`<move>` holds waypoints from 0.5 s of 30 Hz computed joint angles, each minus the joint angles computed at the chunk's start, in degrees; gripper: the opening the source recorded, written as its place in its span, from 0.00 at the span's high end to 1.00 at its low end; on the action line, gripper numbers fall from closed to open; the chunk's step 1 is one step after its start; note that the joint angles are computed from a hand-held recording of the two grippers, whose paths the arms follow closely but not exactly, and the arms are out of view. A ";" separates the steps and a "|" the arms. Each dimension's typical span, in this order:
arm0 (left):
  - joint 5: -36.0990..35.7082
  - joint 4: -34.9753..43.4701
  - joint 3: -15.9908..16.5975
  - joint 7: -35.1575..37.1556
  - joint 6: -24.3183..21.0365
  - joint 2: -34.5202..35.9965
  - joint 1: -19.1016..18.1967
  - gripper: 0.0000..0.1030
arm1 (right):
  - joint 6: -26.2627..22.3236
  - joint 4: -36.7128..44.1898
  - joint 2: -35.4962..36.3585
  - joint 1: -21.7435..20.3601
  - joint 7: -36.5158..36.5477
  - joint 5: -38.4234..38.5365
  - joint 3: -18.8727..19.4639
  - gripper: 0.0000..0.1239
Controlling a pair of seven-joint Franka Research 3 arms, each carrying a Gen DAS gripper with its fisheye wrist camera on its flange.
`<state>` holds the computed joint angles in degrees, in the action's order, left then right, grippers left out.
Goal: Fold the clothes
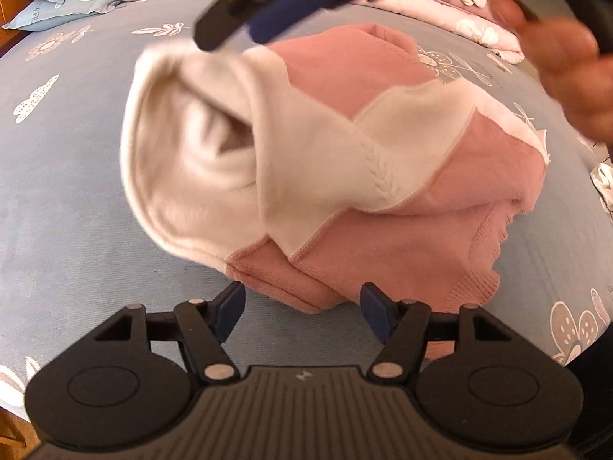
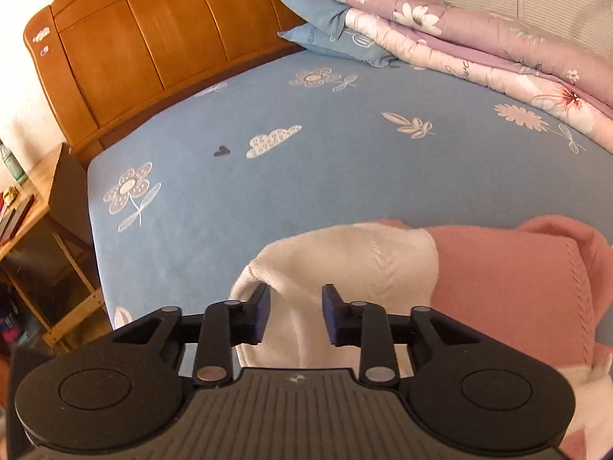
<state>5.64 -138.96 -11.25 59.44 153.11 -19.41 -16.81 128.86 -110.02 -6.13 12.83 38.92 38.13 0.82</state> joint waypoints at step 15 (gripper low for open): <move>14.93 6.32 -5.40 -19.71 0.82 6.74 8.33 0.35 | 19.67 -14.18 -5.79 -13.68 7.36 -8.55 -8.15 0.31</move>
